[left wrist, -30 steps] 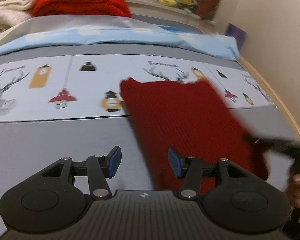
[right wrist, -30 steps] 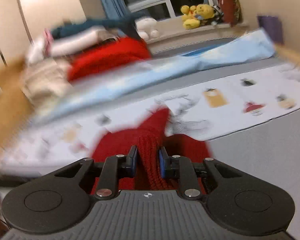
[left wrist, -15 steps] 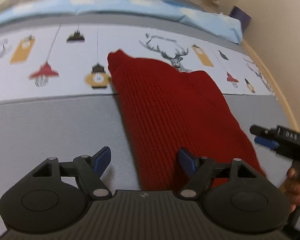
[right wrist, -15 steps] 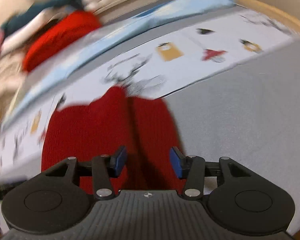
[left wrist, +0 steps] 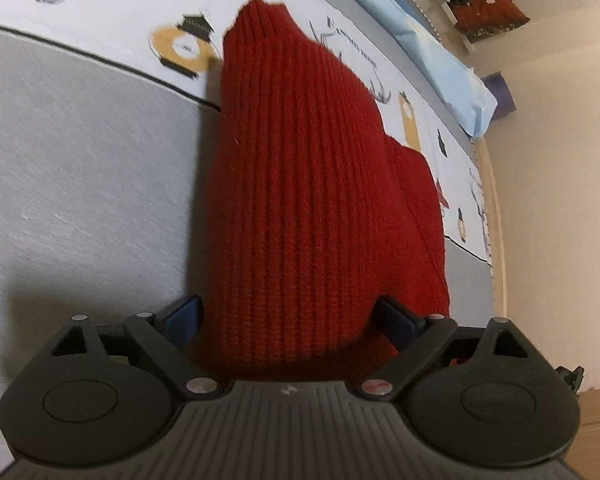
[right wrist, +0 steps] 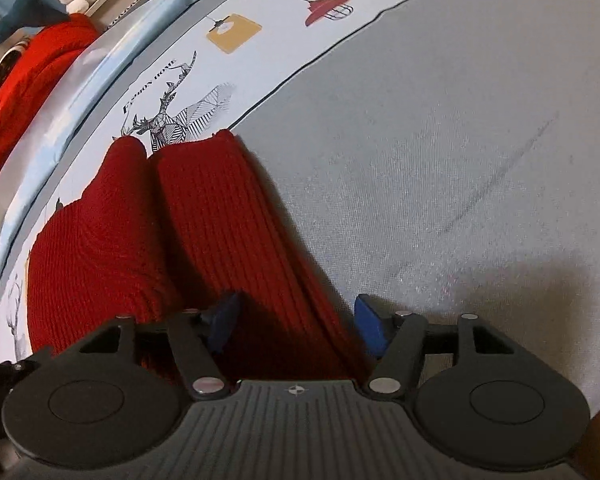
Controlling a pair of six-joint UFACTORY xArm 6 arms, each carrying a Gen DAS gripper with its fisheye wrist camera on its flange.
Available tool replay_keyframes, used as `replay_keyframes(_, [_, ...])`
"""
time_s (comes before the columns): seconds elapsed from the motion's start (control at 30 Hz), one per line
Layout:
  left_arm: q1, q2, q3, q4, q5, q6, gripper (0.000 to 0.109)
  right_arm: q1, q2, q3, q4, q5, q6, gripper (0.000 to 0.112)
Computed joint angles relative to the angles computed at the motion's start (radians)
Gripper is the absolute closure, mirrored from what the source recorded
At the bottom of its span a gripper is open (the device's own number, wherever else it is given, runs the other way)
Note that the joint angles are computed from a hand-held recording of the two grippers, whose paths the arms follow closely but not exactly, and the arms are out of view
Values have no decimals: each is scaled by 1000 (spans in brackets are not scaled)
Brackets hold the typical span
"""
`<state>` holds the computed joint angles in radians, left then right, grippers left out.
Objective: Fold small clothes
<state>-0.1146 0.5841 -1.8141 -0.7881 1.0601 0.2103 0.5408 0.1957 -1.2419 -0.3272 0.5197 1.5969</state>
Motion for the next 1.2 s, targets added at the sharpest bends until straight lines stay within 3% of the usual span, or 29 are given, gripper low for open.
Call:
replay_keyframes(0.13, [-10, -7, -3, 21, -24, 20, 36, 3, 4, -8, -69, -27, 22, 87])
replay_keyframes(0.27, [-8, -53, 19, 47, -65, 65, 45, 20, 41, -80, -124, 12, -15, 91])
replay_keyframes(0.4, [17, -84, 8, 103, -96, 98, 46, 22, 64, -105, -174, -70, 21, 93])
replay_keyframes(0.53, [71, -87, -34, 157, -103, 140, 46, 52, 165, -247, -159, -91, -87, 95])
replay_keyframes(0.73, [159, -42, -139, 248, -60, 90, 42, 99, 377, -542, -8, -96, -298, 95])
replay_keyframes(0.87, [181, -24, -166, 372, -77, 17, 42, 139, 506, -748, 48, 22, -357, 92])
replay_keyframes(0.93, [193, -66, -106, 353, -141, 59, 41, 152, 542, -826, 8, 121, -324, 88])
replay_keyframes(1.03, [214, -97, -77, 334, -136, 104, 41, 169, 546, -873, -169, 198, -203, 81])
replay_keyframes(1.13, [222, -133, -30, 349, -143, 157, 41, 159, 514, -816, -267, 90, -107, 69])
replay_keyframes(1.2, [227, -166, 21, 344, -164, 185, 41, 146, 529, -812, -225, -35, -112, 58])
